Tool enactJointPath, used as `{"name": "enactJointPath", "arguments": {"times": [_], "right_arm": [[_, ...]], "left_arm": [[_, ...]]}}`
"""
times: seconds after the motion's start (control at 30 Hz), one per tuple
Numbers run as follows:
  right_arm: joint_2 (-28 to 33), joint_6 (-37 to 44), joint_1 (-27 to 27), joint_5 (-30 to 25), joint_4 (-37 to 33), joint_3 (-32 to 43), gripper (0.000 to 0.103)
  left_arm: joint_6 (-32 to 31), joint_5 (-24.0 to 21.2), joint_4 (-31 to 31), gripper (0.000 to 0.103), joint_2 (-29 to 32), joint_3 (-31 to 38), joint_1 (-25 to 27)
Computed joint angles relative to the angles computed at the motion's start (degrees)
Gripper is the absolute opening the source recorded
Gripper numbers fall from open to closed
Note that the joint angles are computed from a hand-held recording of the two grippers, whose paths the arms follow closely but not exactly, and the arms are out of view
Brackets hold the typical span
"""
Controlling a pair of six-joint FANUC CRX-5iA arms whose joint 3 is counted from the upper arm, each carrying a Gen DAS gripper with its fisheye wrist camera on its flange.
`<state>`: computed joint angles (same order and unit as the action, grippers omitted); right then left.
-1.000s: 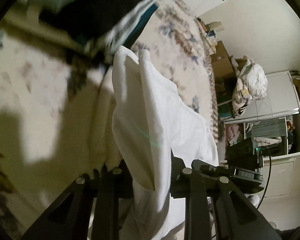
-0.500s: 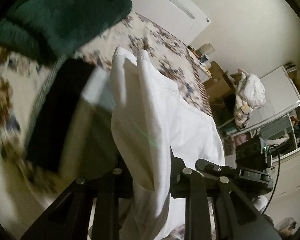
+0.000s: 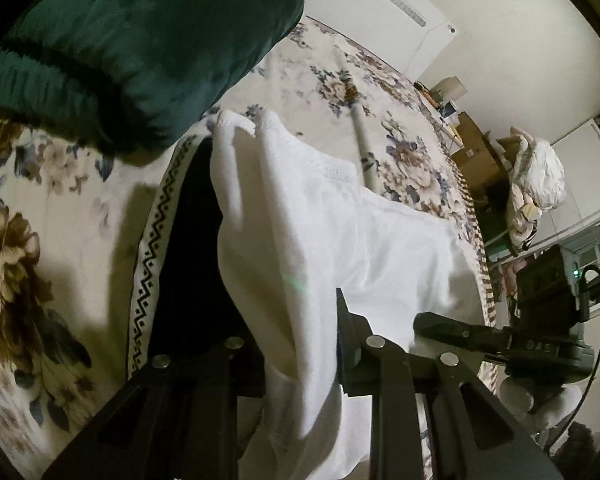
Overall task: Fold small clothes
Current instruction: 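Carry the T-shirt with both tools onto the dark folded clothes stack, then open both tools and pull them back from the stack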
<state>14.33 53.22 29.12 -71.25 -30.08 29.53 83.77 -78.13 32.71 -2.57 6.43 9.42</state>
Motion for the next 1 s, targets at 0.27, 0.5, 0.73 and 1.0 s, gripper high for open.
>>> {"name": "enactJointPath", "arguments": {"times": [0.27,0.5,0.73,1.0], "right_arm": [[2.06,-4.08,5.19,-2.35,11.07,2.61,0.017],[4.78,-7.32,11.26,-7.61,26.15,6.32,0.040],[1.96,-14.36,19.23,-13.89,48.01,1.46,0.099],[-1.64,-20.88,27.37,-22.68,65.44,-2.23,0.103]], "left_arm": [[1.27,-0.65,-4.85,0.028,-0.12,2.84,-1.58],[6.64,-3.22,-18.28,0.038,0.64,10.96,-5.63],[9.85,-4.37,-30.11,0.095,-1.47,16.09,-9.79],[15.02,-10.49,-38.60,0.102,-3.70,22.86,-15.03]]}}
